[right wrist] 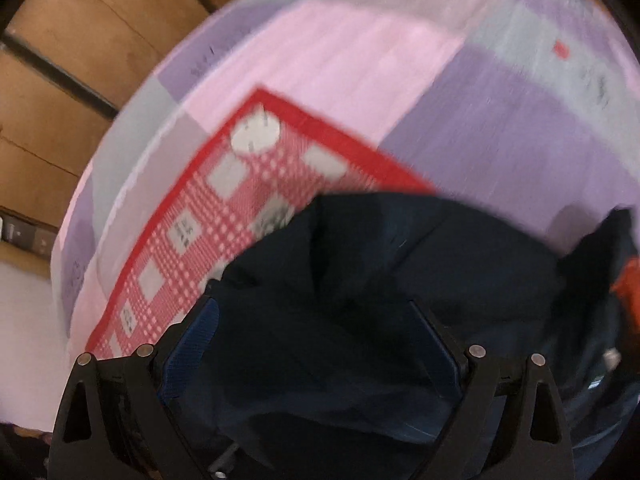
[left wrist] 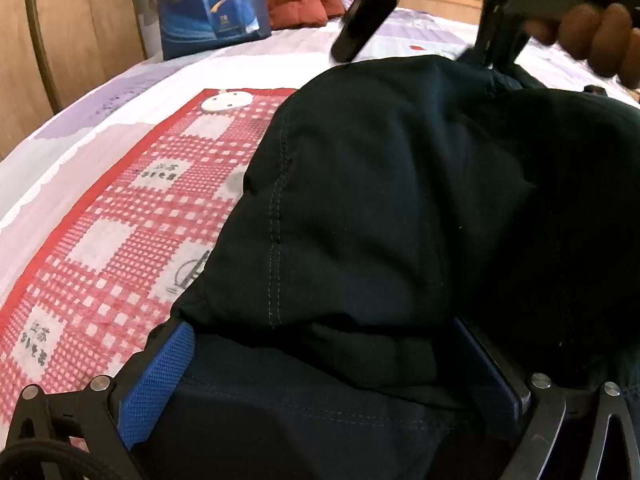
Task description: Fold large clothes
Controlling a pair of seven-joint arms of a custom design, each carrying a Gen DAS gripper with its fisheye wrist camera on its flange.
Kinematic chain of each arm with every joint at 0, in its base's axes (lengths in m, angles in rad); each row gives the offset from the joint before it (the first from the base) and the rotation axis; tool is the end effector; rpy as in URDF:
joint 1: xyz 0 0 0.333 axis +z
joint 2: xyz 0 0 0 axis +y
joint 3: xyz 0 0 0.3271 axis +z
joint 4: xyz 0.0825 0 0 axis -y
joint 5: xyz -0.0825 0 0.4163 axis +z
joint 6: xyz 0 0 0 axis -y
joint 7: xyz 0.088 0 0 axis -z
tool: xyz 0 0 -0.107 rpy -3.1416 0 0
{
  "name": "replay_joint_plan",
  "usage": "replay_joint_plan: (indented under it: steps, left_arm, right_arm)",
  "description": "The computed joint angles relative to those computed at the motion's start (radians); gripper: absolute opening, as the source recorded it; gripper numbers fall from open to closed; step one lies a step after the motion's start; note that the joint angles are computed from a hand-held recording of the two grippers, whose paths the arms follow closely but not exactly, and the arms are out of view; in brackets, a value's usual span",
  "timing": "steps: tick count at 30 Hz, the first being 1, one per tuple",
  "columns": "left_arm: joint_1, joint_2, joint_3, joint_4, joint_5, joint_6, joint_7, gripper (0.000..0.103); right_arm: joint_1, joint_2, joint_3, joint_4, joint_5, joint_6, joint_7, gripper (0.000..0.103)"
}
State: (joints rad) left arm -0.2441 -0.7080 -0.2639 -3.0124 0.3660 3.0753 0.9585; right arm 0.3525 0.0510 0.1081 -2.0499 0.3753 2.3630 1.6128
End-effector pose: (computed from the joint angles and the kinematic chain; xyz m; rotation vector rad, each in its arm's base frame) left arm 0.2987 -0.1857 0.3865 -1.5463 2.0077 -0.8103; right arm 0.5474 0.2760 0.4366 -2.1224 1.7647 0.1796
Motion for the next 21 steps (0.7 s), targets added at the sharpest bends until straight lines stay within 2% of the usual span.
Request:
replay_joint_plan:
  steps: [2, 5, 7, 8, 9, 10, 11, 13, 15, 16, 17, 18, 21]
  left_arm:
    - [0.005, 0.005, 0.000, 0.002, 0.003, 0.004, 0.002, 0.103]
    - [0.008, 0.002, -0.007, 0.003, 0.004, 0.000, -0.002, 0.103]
    - [0.011, 0.000, -0.011, 0.003, 0.006, -0.001, -0.006, 0.103]
    - [0.015, 0.000, -0.017, 0.003, 0.008, -0.002, -0.010, 0.103]
    - [0.020, -0.001, -0.026, 0.004, 0.010, -0.004, -0.015, 0.103]
    - [0.025, -0.002, -0.032, 0.005, 0.013, -0.005, -0.020, 0.103]
    - [0.029, 0.002, -0.036, 0.007, 0.015, -0.003, -0.023, 0.103]
    - [0.030, 0.005, -0.038, 0.009, 0.019, -0.002, -0.028, 0.103]
    - [0.033, 0.006, -0.040, 0.009, 0.024, -0.001, -0.033, 0.103]
    - [0.032, 0.007, -0.039, 0.009, 0.025, -0.001, -0.033, 0.103]
    - [0.033, 0.008, -0.041, 0.011, 0.027, -0.002, -0.035, 0.103]
    - [0.033, 0.008, -0.041, 0.011, 0.028, -0.004, -0.037, 0.103]
    - [0.033, 0.004, -0.049, 0.013, 0.032, -0.013, -0.045, 0.103]
  right_arm:
    - [0.000, 0.042, 0.003, 0.031, 0.026, -0.043, 0.011, 0.096]
    - [-0.006, 0.061, 0.018, 0.035, 0.170, -0.024, -0.069, 0.093]
    - [-0.007, 0.075, 0.029, 0.044, 0.277, 0.006, -0.129, 0.078]
    - [-0.001, 0.082, 0.030, 0.051, 0.279, 0.034, -0.127, 0.050]
    - [0.014, 0.094, 0.027, 0.061, 0.233, 0.079, -0.083, 0.032]
    - [0.030, 0.108, 0.020, 0.073, 0.170, 0.126, -0.025, 0.026]
    - [0.049, 0.122, 0.011, 0.084, 0.094, 0.175, 0.039, 0.014]
    - [0.070, 0.131, 0.004, 0.096, 0.003, 0.268, 0.111, 0.003]
    - [0.055, 0.116, 0.035, 0.090, 0.044, 0.375, 0.068, 0.002]
    - [0.076, 0.120, 0.014, 0.109, -0.025, 0.381, 0.085, 0.002]
    - [0.093, 0.128, -0.007, 0.140, -0.124, 0.338, 0.136, 0.002]
    - [0.111, 0.139, -0.031, 0.180, -0.206, 0.240, 0.178, 0.003]
    - [0.062, 0.148, -0.009, 0.219, -0.176, -0.038, 0.126, 0.003]
